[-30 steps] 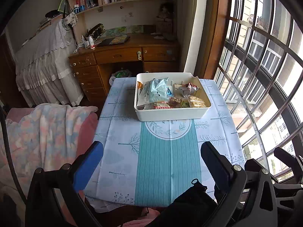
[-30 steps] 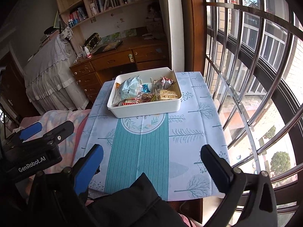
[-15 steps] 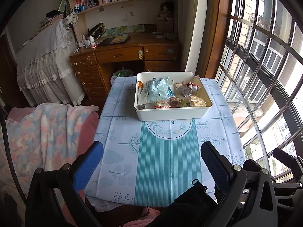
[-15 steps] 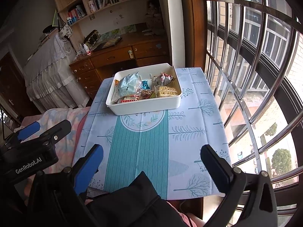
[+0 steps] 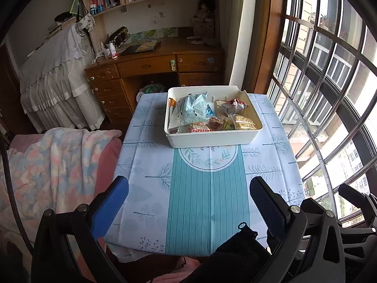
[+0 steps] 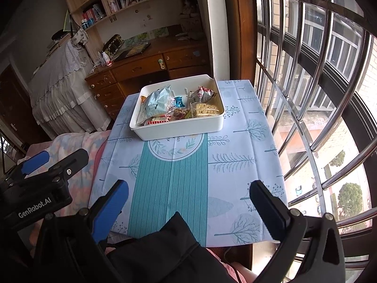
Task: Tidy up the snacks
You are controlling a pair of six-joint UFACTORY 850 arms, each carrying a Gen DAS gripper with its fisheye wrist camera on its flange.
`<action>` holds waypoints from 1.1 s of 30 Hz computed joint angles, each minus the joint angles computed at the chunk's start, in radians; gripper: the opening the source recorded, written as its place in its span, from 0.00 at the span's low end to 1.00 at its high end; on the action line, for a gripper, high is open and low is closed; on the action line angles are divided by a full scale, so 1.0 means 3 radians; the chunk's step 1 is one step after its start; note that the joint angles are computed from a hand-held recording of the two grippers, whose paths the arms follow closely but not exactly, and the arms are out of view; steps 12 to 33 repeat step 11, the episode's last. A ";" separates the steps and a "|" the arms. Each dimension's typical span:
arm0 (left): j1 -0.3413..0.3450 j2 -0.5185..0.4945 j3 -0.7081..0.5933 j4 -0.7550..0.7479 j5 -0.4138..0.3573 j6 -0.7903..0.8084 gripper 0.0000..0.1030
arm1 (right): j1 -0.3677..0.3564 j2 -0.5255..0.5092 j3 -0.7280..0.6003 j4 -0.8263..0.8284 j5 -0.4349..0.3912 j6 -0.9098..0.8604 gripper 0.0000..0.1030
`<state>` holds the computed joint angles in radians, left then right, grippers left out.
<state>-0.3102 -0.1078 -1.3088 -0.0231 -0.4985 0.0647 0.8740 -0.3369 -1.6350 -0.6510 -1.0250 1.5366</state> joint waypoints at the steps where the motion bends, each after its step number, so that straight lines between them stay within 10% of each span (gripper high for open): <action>1: -0.0010 0.0004 0.0017 0.0011 0.0006 -0.0011 0.99 | 0.0000 0.0000 0.0000 0.0000 0.0000 0.0000 1.00; 33: -0.0026 -0.0066 -0.0049 0.0027 -0.0142 0.0025 0.99 | -0.0042 0.0036 0.0066 0.0093 0.0047 -0.0041 1.00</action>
